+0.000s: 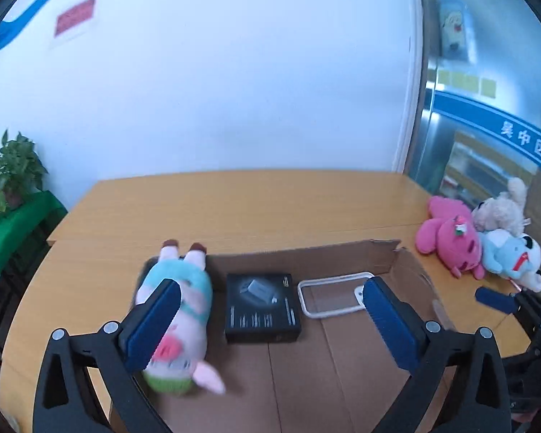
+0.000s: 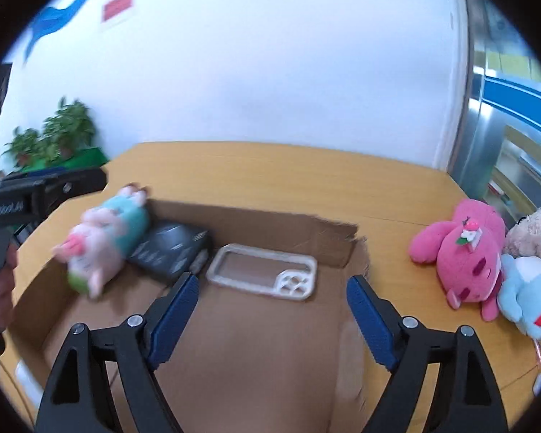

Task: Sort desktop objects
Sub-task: 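Carry the phone case with the left gripper into the cardboard box and release, then move the right gripper toward the black sunglasses on the table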

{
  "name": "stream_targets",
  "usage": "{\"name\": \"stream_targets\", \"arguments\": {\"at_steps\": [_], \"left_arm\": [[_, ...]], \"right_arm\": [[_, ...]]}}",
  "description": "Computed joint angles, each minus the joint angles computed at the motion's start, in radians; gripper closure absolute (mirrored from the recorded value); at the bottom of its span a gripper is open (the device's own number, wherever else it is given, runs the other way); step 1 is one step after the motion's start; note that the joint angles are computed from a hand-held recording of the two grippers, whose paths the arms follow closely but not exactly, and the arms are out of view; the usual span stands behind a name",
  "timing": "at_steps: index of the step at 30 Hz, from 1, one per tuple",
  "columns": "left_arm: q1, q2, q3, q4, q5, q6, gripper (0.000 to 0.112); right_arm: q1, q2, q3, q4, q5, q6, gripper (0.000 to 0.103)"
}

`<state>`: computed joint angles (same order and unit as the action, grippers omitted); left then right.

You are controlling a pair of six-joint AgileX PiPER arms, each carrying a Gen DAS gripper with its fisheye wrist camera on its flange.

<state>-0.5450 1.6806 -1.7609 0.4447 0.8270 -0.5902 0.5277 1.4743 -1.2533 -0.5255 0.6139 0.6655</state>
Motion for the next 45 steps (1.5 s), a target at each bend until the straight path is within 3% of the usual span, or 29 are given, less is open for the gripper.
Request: {"name": "stream_targets", "arguments": {"at_steps": [3, 4, 9, 13, 19, 29, 42, 45], "left_arm": [[-0.076, -0.185, 0.287, 0.165, -0.107, -0.215, 0.01], [-0.112, -0.221, 0.347, 0.224, -0.105, -0.288, 0.01], [-0.225, -0.336, 0.502, 0.446, -0.02, -0.536, 0.01], [-0.314, -0.402, 0.583, 0.582, 0.052, -0.637, 0.01], [-0.354, -0.409, 0.584, 0.563, 0.122, -0.596, 0.01], [-0.318, -0.411, 0.622, 0.572, 0.14, -0.64, 0.01], [-0.26, -0.406, 0.659, 0.497, 0.073, -0.593, 0.01], [-0.214, -0.429, 0.679, 0.43, 0.016, -0.537, 0.01]], "right_arm": [[0.076, -0.061, 0.069, -0.078, 0.02, 0.126, 0.019], [0.129, -0.082, 0.089, -0.144, 0.059, 0.219, 0.019], [0.272, -0.096, 0.146, -0.345, 0.204, 0.457, 0.019], [0.304, -0.134, 0.182, -0.371, 0.222, 0.496, 0.019], [0.325, -0.162, 0.217, -0.365, 0.215, 0.522, 0.019], [0.351, -0.143, 0.219, -0.403, 0.238, 0.573, 0.019], [0.358, -0.104, 0.211, -0.404, 0.265, 0.562, 0.019], [0.36, -0.108, 0.234, -0.419, 0.264, 0.574, 0.019]]}}
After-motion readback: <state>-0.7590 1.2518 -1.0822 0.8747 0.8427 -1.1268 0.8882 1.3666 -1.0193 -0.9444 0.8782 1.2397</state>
